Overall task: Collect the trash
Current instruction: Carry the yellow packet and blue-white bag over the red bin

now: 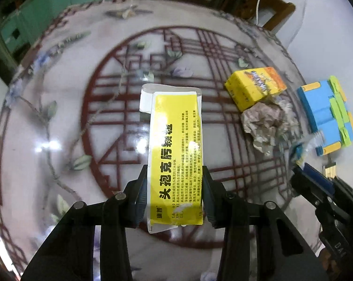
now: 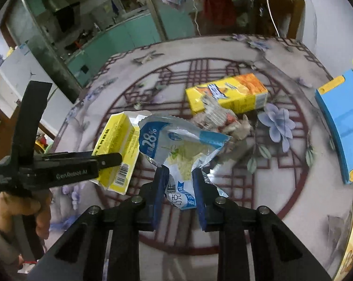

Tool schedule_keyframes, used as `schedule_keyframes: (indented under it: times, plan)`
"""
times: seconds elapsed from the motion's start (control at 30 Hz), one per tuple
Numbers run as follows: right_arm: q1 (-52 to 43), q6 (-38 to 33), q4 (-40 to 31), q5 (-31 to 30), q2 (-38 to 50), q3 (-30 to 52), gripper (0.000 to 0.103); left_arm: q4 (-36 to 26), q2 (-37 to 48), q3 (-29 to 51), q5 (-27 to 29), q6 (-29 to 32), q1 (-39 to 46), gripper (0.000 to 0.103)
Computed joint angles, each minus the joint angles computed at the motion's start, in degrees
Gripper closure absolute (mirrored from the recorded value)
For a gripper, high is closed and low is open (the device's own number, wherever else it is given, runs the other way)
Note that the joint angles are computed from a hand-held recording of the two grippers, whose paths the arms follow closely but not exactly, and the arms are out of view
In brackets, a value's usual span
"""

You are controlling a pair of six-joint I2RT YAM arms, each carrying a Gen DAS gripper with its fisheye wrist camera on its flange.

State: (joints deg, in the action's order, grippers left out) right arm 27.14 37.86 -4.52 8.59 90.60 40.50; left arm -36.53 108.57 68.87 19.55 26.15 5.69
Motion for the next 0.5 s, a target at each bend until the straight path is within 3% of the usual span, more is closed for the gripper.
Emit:
schedule_keyframes:
  times: [0.23,0.5]
  plan:
    - [5.05,-0.16,-2.42,2.36,0.57,5.71,0.081,-1.28,-9.85,-3.84,2.38,4.58,5.09,0.064]
    - [10.87,0.60,-5.44,5.10,1.97,11.23,0.081,-2.23,-14.10,-6.02,4.76,7.71,11.33,0.064]
